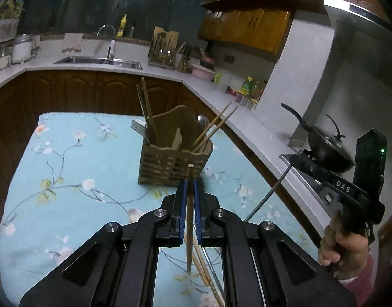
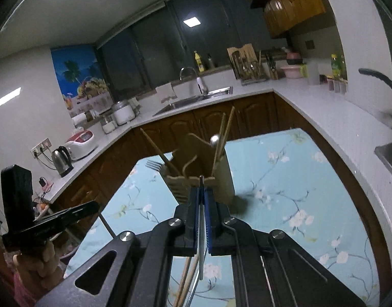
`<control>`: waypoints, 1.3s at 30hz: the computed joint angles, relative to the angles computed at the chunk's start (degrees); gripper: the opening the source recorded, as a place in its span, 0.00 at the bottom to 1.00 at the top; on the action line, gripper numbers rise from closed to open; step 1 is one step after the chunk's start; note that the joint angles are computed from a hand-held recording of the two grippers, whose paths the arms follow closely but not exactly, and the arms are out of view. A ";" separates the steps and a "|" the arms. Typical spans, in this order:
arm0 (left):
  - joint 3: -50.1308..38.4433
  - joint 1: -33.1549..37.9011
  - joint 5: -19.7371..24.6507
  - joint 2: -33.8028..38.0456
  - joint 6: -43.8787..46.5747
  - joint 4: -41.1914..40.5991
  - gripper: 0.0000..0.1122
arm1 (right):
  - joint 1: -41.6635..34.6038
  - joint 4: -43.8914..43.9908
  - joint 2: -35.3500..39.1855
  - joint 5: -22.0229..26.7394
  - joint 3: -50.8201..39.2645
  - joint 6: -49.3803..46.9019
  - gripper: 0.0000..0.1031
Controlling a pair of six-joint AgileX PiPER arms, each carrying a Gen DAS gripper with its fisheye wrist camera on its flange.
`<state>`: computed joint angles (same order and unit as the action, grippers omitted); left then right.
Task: Organize utensils
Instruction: 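Lift both held chopsticks and carry them over the wooden holder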
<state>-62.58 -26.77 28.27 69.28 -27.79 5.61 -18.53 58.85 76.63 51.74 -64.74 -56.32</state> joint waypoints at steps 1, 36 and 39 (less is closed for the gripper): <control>-0.16 -0.03 0.17 -0.19 -0.44 0.59 0.04 | 0.04 0.16 0.12 -0.01 -0.30 0.07 0.04; -40.89 10.64 -0.69 26.10 -7.02 12.42 0.04 | 13.95 -1.46 20.47 -19.93 -28.81 13.66 0.04; -39.28 10.12 -2.19 28.23 -13.22 17.70 0.04 | 15.33 -0.99 21.38 -22.73 -26.64 11.62 0.04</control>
